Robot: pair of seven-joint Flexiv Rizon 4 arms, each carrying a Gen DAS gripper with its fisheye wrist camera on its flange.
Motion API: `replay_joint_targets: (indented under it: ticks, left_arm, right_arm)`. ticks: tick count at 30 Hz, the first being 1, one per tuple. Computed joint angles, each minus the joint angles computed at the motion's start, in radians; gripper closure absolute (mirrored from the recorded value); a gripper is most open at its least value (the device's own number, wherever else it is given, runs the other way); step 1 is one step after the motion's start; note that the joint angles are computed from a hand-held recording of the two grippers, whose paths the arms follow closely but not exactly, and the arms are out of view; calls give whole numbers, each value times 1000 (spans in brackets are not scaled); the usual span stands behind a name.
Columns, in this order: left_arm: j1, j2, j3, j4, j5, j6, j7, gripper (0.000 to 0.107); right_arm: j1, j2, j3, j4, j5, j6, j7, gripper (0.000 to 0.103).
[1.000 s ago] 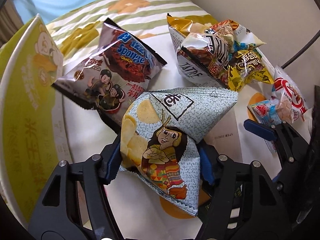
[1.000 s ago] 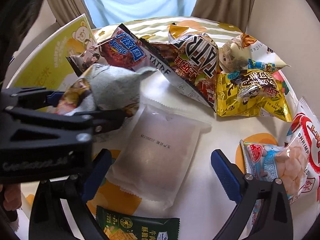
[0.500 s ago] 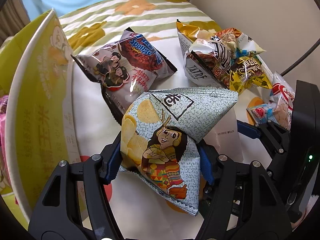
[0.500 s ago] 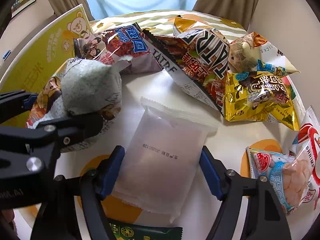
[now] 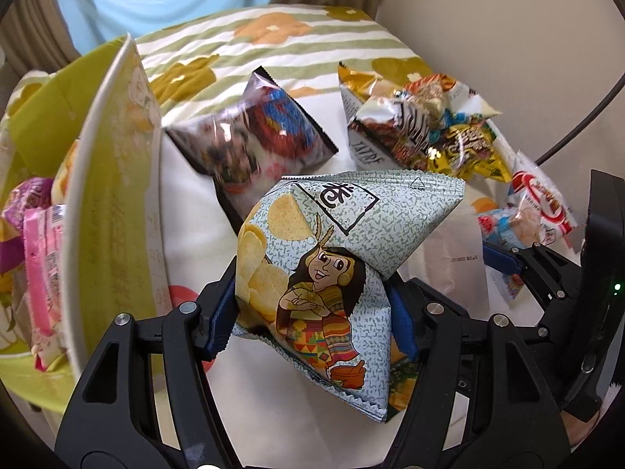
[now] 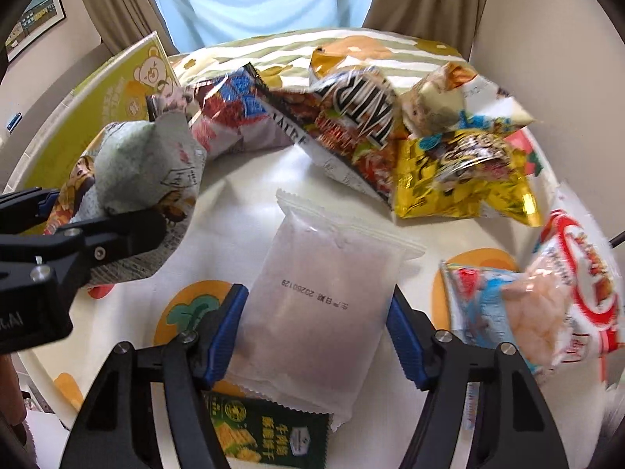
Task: Organize snacks
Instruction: 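Lift pale blue bag with left tool while right tool carries white packet to box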
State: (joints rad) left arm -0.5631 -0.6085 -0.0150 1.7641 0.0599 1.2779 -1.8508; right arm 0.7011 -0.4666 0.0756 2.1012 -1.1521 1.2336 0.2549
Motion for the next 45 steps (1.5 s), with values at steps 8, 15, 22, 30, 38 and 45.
replay_joint_targets:
  ticks: [8,15,22,30,38,45]
  left_arm:
    - [-43,90,39,19,38,3,-108,44]
    - [-96,198,121,16,181,-37,-314,44]
    - [-68,295,149,18,335,-87,-478,44]
    - [99,357,102,55,372,-85,-449,44]
    - [300,331,60,74,239,-45,-232,44]
    - [430,193,15,13,20,-44,58,44]
  right_arm:
    - [-31,98,28,38,-32,-23,-21,38]
    - [-68,172,61,29,-59,-5,-95,38]
    - [-85,162,65,-71,-82,27,-212,38]
    - [-16,42,38,-282,19,25,-380,38]
    - [83,-168,19,-603,251,-43,-596,38]
    - [143,-360,28,-915,456,-192,-786,38]
